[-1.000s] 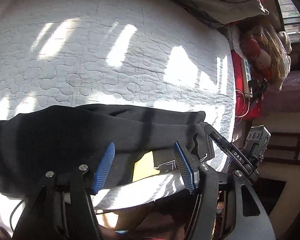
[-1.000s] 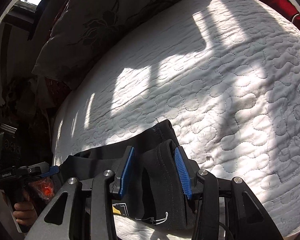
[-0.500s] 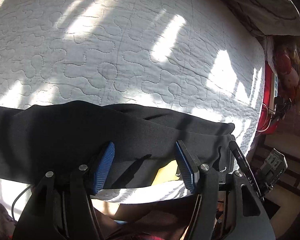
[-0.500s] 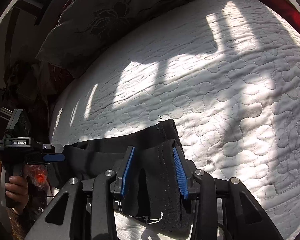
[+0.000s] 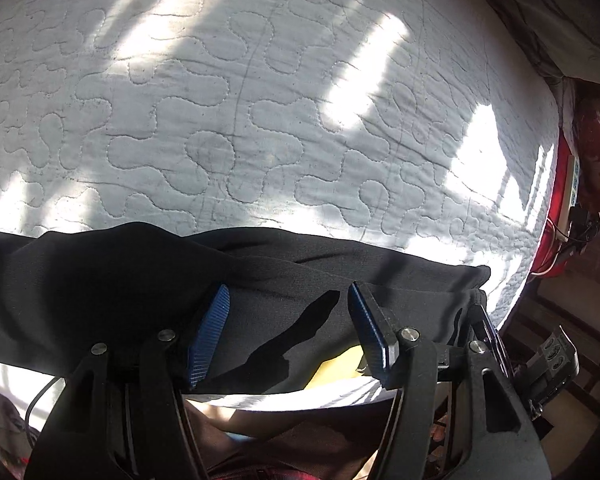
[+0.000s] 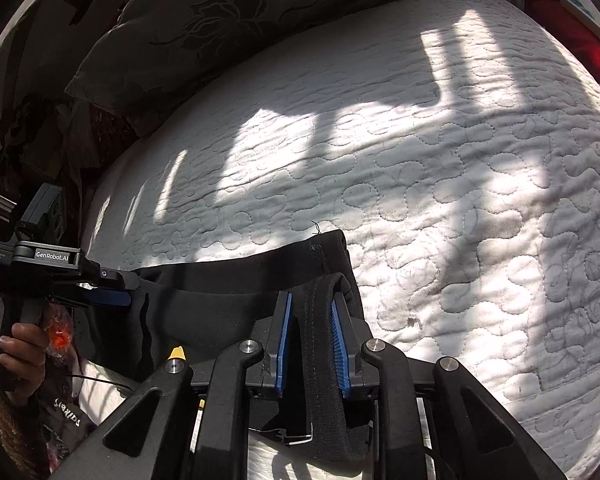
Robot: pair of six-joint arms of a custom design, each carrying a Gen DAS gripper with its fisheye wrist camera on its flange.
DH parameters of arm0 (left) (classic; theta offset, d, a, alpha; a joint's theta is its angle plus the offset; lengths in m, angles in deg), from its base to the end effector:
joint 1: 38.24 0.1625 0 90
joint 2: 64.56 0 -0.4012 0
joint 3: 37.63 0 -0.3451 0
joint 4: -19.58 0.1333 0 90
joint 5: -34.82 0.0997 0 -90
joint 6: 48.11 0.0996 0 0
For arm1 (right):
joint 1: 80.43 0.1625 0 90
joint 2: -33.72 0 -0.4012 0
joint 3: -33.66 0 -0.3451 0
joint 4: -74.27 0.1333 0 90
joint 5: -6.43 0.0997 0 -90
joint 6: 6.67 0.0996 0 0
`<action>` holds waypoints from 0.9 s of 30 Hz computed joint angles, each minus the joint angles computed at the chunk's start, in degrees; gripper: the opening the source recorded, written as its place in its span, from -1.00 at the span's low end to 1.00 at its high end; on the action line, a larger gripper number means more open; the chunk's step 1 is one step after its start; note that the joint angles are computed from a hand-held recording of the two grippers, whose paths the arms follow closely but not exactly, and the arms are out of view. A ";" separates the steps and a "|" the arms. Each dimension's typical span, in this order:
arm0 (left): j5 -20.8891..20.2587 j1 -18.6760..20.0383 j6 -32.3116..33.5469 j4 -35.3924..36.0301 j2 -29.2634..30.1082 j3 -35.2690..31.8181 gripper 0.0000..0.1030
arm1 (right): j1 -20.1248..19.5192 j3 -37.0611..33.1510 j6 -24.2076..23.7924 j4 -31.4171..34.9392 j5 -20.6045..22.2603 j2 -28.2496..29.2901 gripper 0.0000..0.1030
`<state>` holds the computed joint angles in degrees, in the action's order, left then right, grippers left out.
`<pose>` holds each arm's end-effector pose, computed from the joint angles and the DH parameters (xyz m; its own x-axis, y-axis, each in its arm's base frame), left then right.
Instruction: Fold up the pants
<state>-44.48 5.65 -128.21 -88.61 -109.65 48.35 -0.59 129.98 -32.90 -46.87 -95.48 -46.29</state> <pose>-0.3260 -0.5242 0.0920 -0.7632 -0.4998 -0.4096 -0.5059 0.8565 -0.1024 0.0189 -0.5338 0.3920 -0.9310 -0.2191 0.2921 -0.2686 0.9528 -0.1414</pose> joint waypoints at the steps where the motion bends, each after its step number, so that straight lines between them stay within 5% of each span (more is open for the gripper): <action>1: -0.76 0.58 -0.73 0.71 0.16 -0.70 0.18 | -0.11 -0.13 0.07 0.14 0.19 0.03 -0.60; 10: -6.15 4.16 -5.72 14.79 5.92 -12.49 0.18 | -1.48 -1.44 -0.37 2.12 1.80 -0.07 -0.60; 16: -5.83 4.04 -9.07 23.11 9.71 -19.20 0.14 | -2.10 -2.07 -0.71 2.99 2.72 -0.23 -0.60; 22: -4.85 2.96 -12.09 20.70 9.27 -17.73 -0.35 | -2.14 -2.02 -3.14 3.36 2.34 -1.03 -0.60; 27: -3.84 1.40 -13.42 12.37 5.94 -11.11 -0.80 | -1.09 0.11 -6.58 0.61 -0.44 -2.12 -0.87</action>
